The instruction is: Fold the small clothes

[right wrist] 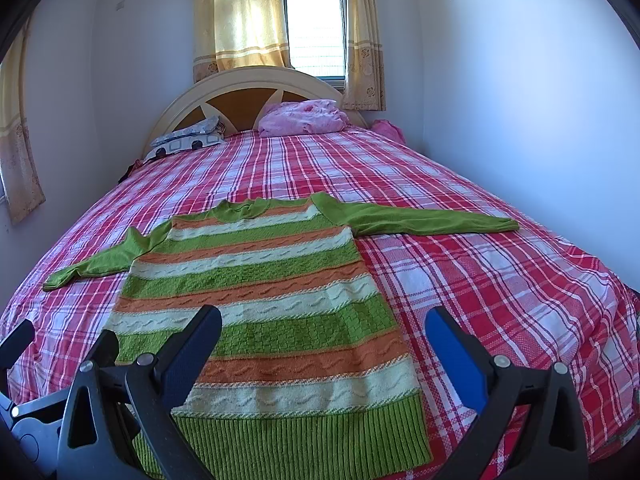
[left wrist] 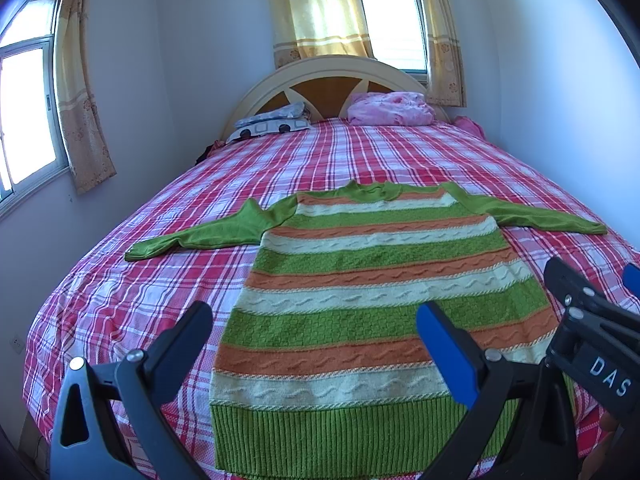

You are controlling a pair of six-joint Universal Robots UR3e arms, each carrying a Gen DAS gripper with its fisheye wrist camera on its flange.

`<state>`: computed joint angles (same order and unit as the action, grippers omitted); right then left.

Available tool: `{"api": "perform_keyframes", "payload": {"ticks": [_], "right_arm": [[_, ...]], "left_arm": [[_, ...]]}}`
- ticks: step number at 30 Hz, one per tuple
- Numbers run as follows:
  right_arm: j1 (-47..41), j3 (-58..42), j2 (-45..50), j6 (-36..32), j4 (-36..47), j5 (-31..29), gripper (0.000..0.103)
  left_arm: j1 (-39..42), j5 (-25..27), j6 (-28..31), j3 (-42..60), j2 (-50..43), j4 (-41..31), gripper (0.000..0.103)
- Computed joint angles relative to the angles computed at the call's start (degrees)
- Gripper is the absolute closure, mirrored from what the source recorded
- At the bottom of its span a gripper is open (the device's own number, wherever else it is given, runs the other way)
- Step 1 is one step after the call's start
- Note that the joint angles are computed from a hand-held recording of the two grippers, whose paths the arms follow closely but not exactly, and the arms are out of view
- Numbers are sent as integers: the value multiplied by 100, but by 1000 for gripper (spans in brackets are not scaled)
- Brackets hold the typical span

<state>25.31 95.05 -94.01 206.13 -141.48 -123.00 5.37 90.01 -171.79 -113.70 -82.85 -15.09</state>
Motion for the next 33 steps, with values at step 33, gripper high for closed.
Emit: {"api": "perform_keyframes", "payload": {"ticks": [33], "right_arm": [[-100,21,1,-15,82,129,1]], "left_arm": [[58,-124,10,-68,14,-68,0]]}}
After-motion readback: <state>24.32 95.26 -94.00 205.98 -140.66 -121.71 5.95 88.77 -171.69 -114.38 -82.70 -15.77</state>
